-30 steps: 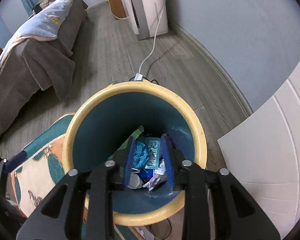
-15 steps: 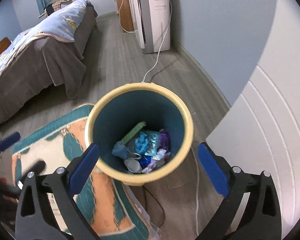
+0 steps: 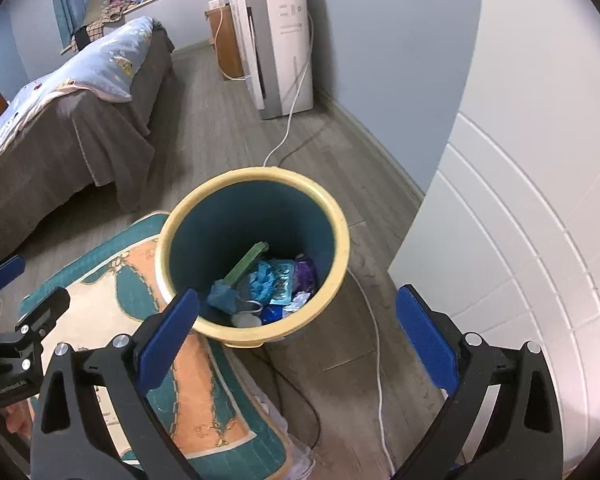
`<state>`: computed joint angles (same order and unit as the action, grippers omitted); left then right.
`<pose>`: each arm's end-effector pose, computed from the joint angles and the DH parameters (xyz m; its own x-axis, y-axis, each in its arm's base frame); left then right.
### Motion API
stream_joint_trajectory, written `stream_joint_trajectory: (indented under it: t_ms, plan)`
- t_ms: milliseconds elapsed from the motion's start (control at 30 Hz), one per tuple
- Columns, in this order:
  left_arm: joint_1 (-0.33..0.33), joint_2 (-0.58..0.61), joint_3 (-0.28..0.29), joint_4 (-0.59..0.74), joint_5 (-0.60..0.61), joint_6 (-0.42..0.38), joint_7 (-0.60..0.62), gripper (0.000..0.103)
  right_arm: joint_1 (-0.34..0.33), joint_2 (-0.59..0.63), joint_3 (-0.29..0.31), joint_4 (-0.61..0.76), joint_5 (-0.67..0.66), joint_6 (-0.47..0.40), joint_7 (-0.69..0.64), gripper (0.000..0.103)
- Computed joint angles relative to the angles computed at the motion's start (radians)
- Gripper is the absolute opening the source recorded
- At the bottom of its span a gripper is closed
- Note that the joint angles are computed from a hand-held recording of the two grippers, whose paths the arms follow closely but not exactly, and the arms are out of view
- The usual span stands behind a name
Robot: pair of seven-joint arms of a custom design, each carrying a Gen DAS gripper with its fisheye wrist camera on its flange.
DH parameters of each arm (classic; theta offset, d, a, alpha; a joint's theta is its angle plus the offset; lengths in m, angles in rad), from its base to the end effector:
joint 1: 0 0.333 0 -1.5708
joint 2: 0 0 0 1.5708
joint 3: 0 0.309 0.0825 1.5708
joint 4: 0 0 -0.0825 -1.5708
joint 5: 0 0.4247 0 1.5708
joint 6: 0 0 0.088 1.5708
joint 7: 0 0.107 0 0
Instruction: Collect trash
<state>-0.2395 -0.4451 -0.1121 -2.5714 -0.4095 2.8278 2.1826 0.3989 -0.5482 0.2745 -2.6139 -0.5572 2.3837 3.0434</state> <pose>0.4572 -0.1474 0.4647 -0.5516 -0.8280 -0.1014 -0.5895 0.4729 -0.6549 0.3505 0.2690 0.4301 -0.4155 -0.9054 -0.0874 -0.7123 0.3836 -0.5877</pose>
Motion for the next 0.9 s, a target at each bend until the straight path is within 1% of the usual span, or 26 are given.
stream_joint_trajectory:
  t_ms: [133,367,567,900]
  plan:
    - [-0.023,-0.003,0.035,0.009,-0.045,-0.028,0.035,0.098,0.000,0.011,0.012,0.016,-0.013,-0.022,0.008,0.097]
    - [-0.015,-0.018,0.027,-0.002,-0.061,-0.020,0.057,0.098,0.013,0.031,0.016,0.043,-0.026,-0.069,0.004,0.097]
    - [-0.015,-0.021,0.033,0.003,-0.076,-0.033,0.062,0.098,0.023,0.048,0.015,0.063,-0.035,-0.099,-0.003,0.097]
    - [-0.009,-0.025,0.030,0.005,-0.079,-0.033,0.072,0.098,0.037,0.069,0.014,0.090,-0.052,-0.131,-0.013,0.097]
